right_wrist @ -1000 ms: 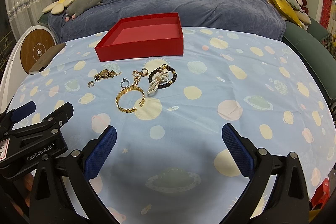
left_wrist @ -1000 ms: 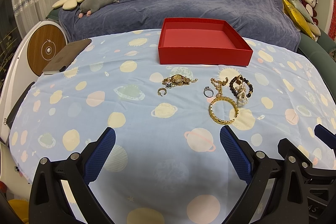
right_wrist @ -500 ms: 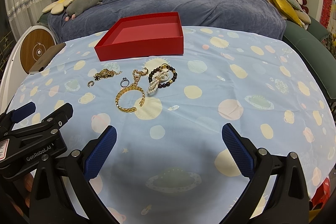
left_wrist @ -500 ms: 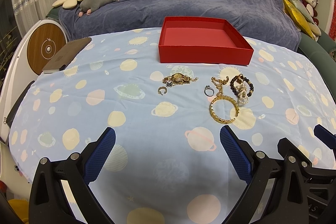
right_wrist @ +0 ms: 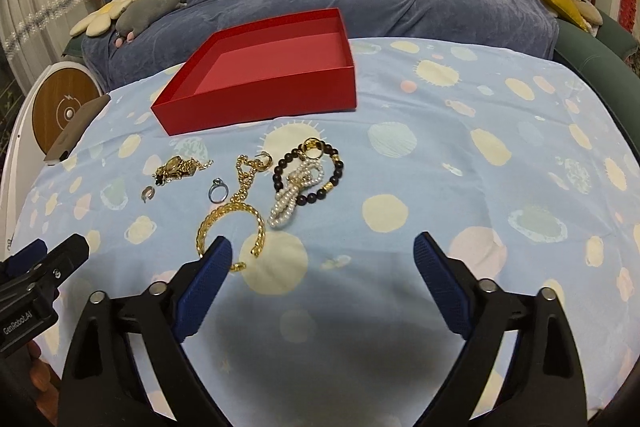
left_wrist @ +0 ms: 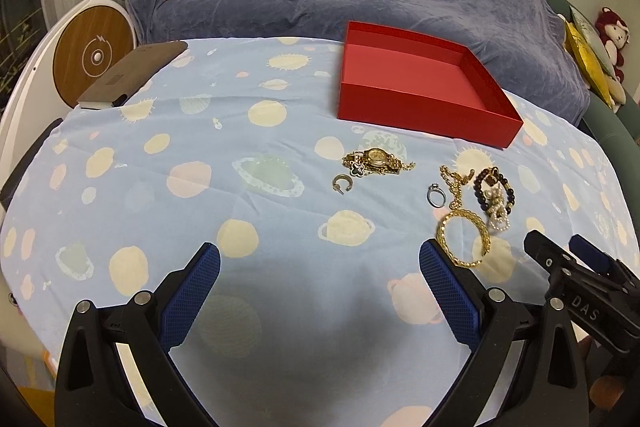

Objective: Organize jewelry
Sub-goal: 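Lower the right gripper onto the white pearl strand and close it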

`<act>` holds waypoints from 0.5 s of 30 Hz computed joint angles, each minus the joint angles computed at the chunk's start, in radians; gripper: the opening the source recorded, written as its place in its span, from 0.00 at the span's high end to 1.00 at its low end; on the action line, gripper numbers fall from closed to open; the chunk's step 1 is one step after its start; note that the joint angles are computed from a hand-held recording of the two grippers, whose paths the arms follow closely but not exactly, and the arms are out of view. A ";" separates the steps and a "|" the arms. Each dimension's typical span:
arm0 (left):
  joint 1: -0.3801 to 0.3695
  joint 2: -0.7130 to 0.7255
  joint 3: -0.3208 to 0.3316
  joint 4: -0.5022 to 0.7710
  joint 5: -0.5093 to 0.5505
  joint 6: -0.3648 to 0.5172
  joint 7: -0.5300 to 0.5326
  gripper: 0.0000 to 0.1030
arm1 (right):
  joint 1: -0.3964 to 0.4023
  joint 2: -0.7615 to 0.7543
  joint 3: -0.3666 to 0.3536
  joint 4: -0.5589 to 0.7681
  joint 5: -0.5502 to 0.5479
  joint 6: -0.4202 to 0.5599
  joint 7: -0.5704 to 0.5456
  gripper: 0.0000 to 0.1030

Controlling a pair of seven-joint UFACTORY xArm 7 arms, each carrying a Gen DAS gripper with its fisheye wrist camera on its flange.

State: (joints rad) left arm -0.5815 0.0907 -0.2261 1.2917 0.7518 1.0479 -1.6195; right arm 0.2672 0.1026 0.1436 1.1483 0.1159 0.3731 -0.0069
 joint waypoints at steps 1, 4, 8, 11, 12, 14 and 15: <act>0.005 0.000 0.004 -0.003 -0.002 -0.007 0.001 0.06 | 0.003 0.020 0.000 0.022 -0.009 0.009 0.006 0.26; 0.024 -0.003 0.015 -0.022 -0.011 -0.050 0.002 0.06 | -0.003 0.084 0.014 0.092 0.042 0.050 -0.015 0.38; 0.046 0.011 0.027 -0.030 -0.031 -0.105 0.016 0.06 | -0.010 0.147 0.024 0.170 0.096 0.092 -0.031 0.50; 0.057 0.021 0.037 -0.034 -0.032 -0.143 0.021 0.06 | -0.007 0.188 0.024 0.221 0.094 0.110 -0.017 0.57; 0.059 0.024 0.039 -0.035 -0.034 -0.151 0.024 0.06 | -0.005 0.199 0.024 0.234 0.090 0.120 -0.012 0.60; 0.061 0.034 0.045 -0.032 -0.029 -0.165 0.028 0.06 | 0.012 0.210 0.012 0.240 0.054 0.106 0.010 0.61; 0.060 0.040 0.047 -0.027 -0.024 -0.161 0.031 0.06 | 0.022 0.215 0.003 0.246 0.025 0.103 0.023 0.63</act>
